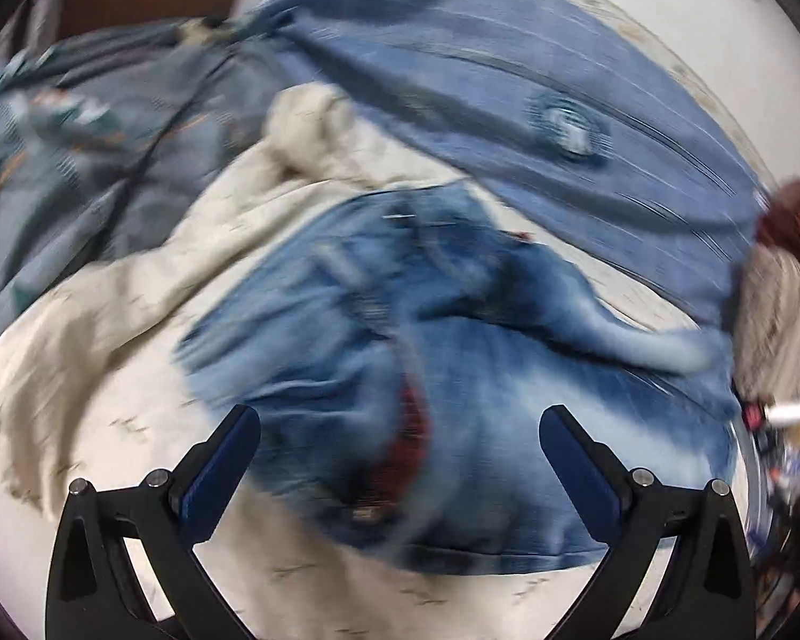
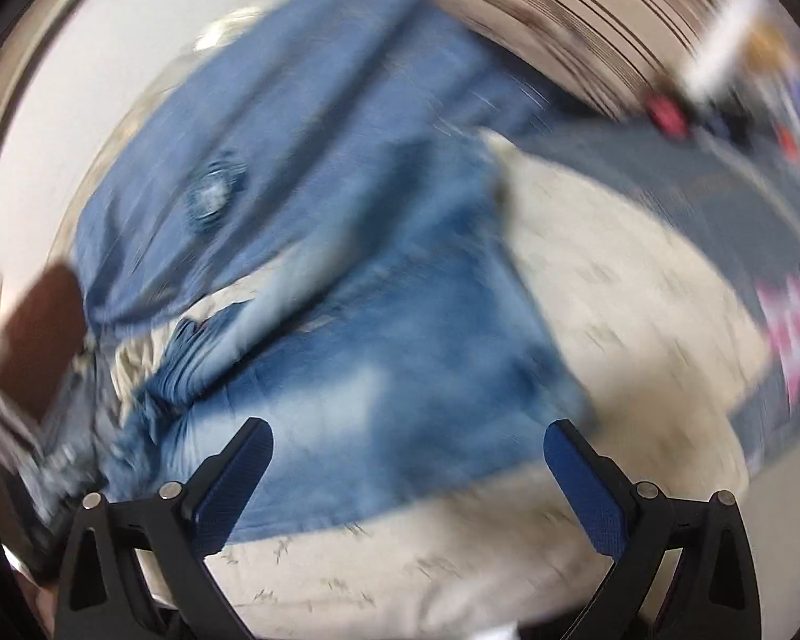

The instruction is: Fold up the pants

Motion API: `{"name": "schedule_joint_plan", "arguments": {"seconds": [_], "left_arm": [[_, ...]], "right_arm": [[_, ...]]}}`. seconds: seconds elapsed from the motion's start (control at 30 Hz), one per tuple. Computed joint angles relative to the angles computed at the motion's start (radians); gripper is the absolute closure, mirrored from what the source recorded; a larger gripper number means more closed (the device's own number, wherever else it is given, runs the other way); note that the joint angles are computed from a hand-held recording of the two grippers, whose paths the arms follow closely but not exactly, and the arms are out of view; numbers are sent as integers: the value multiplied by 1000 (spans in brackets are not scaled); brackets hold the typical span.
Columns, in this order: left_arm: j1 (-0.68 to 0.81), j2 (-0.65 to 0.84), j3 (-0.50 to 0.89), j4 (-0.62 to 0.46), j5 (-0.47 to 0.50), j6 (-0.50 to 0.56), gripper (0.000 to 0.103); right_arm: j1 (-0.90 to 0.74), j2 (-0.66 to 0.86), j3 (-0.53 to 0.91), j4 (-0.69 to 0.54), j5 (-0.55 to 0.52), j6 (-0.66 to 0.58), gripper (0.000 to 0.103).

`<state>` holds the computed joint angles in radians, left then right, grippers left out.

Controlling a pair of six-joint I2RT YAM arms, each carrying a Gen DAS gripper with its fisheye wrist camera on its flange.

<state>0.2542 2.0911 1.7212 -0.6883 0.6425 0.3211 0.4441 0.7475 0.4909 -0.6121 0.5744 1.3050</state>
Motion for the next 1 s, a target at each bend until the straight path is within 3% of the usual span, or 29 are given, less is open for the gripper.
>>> {"name": "schedule_joint_plan", "arguments": {"seconds": [0.1, 0.17, 0.2, 0.33, 0.47, 0.6, 0.7, 0.87, 0.93, 0.97, 1.0], "left_arm": [[19, 99, 131, -105, -18, -34, 0], [24, 160, 212, -167, -38, -58, 0], [27, 188, 250, -201, -33, -65, 0], [35, 249, 328, -258, -36, -90, 0], [39, 249, 343, -275, -11, -90, 0], [36, 325, 475, -359, 13, -115, 0], [29, 414, 591, -426, -12, -128, 0], [24, 383, 534, -391, -19, -79, 0], [12, 373, 532, -413, -60, -47, 0], [6, 395, 587, -468, -84, -34, 0], [3, 397, 600, -477, -96, -38, 9]], "right_arm": [[-163, -233, -105, -18, -185, 33, 0], [-288, -300, -140, 5, -306, -11, 1], [-358, -314, -156, 39, -379, -47, 1], [-454, -217, -170, 130, -501, -70, 7], [-438, -175, -190, 163, -508, -18, 10], [-479, -133, -206, 204, -532, -11, 27], [-483, -106, -213, 234, -529, -14, 27], [-471, -87, -202, 226, -499, -26, 33], [-461, -82, -193, 211, -484, -19, 39], [-456, -81, -188, 200, -473, -18, 49], [-452, -80, -183, 190, -468, -18, 70]]}}
